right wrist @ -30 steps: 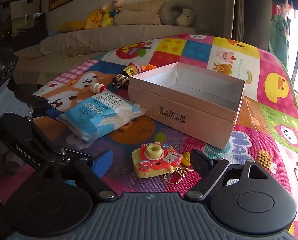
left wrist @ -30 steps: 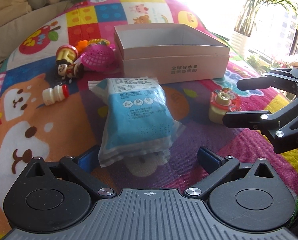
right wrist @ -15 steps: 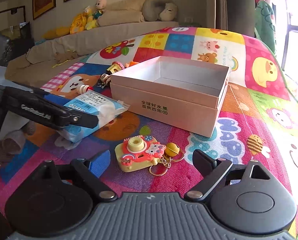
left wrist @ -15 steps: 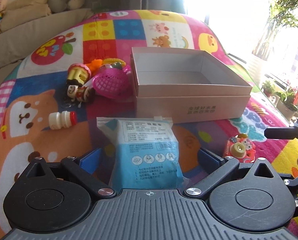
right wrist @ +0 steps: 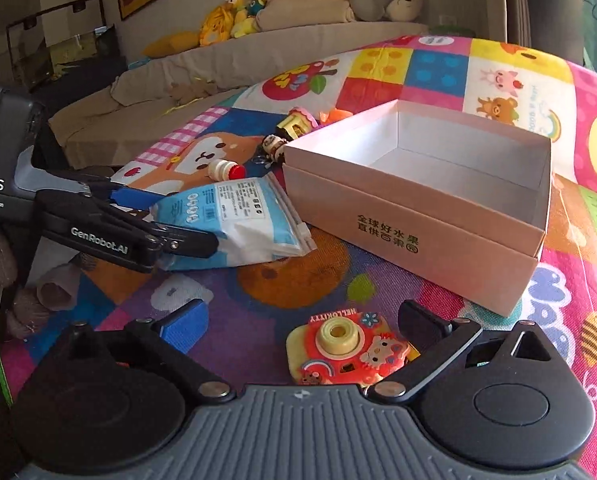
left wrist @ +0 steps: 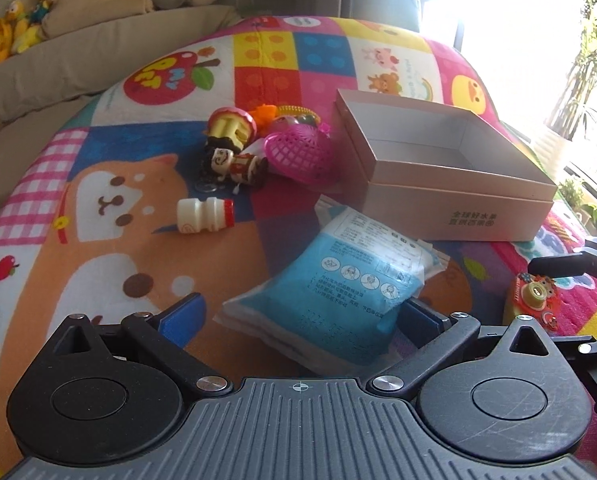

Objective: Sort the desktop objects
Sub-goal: 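Grasp the blue wipes packet with left tool while right grasps yellow keychain toy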

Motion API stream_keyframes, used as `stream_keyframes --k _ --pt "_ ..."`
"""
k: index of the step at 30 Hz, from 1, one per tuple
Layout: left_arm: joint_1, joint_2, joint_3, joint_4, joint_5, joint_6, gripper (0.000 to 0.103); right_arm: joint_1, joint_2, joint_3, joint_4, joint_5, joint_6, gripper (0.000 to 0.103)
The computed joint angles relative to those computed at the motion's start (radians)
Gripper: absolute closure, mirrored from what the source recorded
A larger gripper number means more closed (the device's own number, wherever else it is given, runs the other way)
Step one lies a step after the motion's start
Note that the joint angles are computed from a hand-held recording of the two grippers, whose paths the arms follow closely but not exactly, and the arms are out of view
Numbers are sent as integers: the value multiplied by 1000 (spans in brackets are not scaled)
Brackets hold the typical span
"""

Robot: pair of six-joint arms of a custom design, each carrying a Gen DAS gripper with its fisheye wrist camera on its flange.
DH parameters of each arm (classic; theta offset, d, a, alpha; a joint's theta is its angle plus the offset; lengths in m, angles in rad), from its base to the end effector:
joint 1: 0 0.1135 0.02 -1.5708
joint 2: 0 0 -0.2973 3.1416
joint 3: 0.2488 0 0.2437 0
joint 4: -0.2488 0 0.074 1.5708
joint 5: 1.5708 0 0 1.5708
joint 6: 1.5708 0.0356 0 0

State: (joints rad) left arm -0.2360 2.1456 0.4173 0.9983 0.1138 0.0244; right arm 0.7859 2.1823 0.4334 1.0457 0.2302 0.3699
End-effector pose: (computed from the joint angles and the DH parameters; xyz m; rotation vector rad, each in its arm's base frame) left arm 0.2765 -0.0707 0.0474 0.3576 2.2789 -0.2395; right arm 0.2113 0.2000 0.0436 -0.3503 2.2494 0.3551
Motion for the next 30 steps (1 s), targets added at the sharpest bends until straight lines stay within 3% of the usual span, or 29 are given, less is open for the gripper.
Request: stream_keyframes --k 10,16,21,25,30 --pt "-10 -4 -21 6 158 26 0 103 -40 -102 25 75 74 0" --pt "-14 -43 -68 50 192 47 0 145 -42 -50 -51 250 79 1" --pt "-26 -59 -76 65 172 66 0 49 -3 -16 -51 121 45 20" --pt "-65 -23 -28 35 92 70 0 53 -3 -30 -31 121 45 41" --pt "-106 23 24 20 17 69 0 99 -46 -37 -110 166 82 41"
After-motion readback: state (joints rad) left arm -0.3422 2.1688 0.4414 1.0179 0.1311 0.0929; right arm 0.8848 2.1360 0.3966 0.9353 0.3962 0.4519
